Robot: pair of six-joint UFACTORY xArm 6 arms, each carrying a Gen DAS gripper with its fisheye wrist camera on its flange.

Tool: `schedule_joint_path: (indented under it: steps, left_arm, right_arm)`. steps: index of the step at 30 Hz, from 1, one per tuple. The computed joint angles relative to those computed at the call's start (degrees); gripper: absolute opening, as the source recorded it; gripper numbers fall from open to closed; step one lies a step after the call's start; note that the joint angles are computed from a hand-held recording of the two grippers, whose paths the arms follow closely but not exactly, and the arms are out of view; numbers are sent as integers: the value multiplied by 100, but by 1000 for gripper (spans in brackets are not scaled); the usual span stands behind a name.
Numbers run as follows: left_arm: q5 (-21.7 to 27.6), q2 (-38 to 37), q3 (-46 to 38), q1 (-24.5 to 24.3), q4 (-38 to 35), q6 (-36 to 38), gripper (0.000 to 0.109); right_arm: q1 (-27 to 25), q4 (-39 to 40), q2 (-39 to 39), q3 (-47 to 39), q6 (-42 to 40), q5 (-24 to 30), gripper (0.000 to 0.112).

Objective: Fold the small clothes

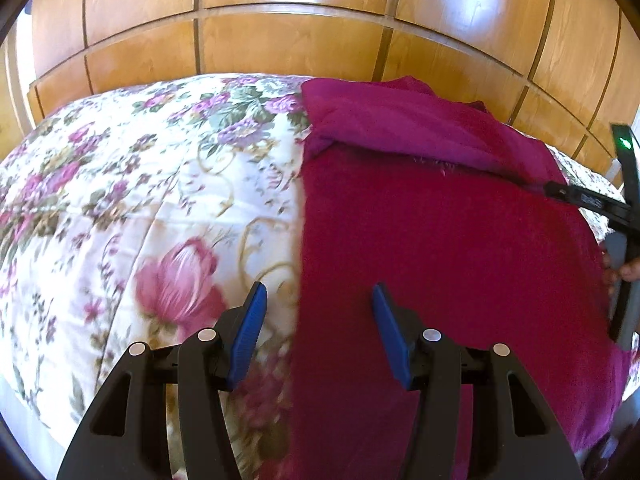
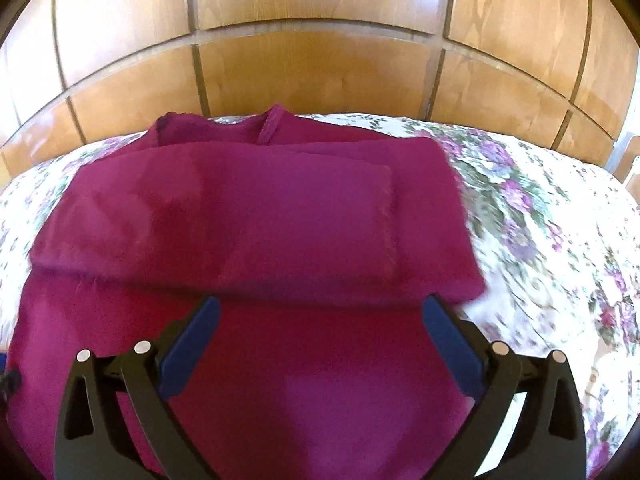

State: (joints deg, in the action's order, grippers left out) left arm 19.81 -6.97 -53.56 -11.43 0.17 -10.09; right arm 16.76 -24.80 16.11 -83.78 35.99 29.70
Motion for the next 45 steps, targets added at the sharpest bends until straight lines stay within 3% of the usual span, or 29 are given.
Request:
schedule_joint_path:
  steps: [7, 10, 13, 15, 17, 18, 20, 23, 27, 31, 35, 39, 42, 43, 45]
  left_arm:
    - [29, -947, 906, 105, -1495, 1464, 54]
    - [196, -1400, 1270, 75, -1654, 1756, 54]
    - [501, -1833, 1577, 19, -1802, 2001, 54]
    - [717, -2045, 1710, -25, -1806, 2020, 54]
    - [1035, -2222, 1783, -63, -1987, 2212, 38]
    - [1097, -2289, 1819, -112, -1822, 2164, 36]
    - [1181, -2301, 1806, -144, -1837, 2269, 15]
    - [1466, -2198, 1580, -50, -2437, 2785, 9]
    - [2155, -2097, 1045, 385, -4013, 3750, 9]
    - [2524, -1594, 336, 718, -5130, 4153, 9]
    - [2295, -735, -499, 695, -5343, 4078, 9]
    - [2186, 280, -1456, 671, -5180, 3569, 9]
    - [2257, 864, -2057, 665, -4809, 2959, 10]
    - [2328, 1057, -2262, 694, -4721, 2757, 20]
    - [2609, 1354, -2599, 827, -4934, 2617, 47]
  right_arm:
    - [-357, 952, -1646, 2046, -743, -154, 101]
    - [-483, 2091, -2439, 2979, -1342, -203, 97]
    - [-464, 3021, -3274, 3857, -1830, -172, 84]
    - [-384, 3234, -3692, 4233, -1918, -96, 75]
    - [-240, 3348, -4102, 4543, -1935, 92, 63]
    - [-180, 3417, -4230, 4623, -1959, 191, 59]
    - [-56, 3696, -4417, 4739, -2124, 387, 31]
    - [12, 4126, -4446, 4689, -2463, 523, 11]
    - [-47, 5382, -4392, 4401, -3388, 352, 11]
    - [-127, 6496, -3965, 3794, -4202, -32, 10]
    - [-316, 6855, -3040, 2928, -4436, -240, 10]
    - [-574, 6459, -1927, 1843, -4069, -67, 10]
    - [-688, 6168, -1528, 1490, -3693, 28, 13]
    - [-743, 6224, -1427, 1397, -3737, 74, 15]
    - [-807, 6549, -1290, 1252, -3902, 143, 49]
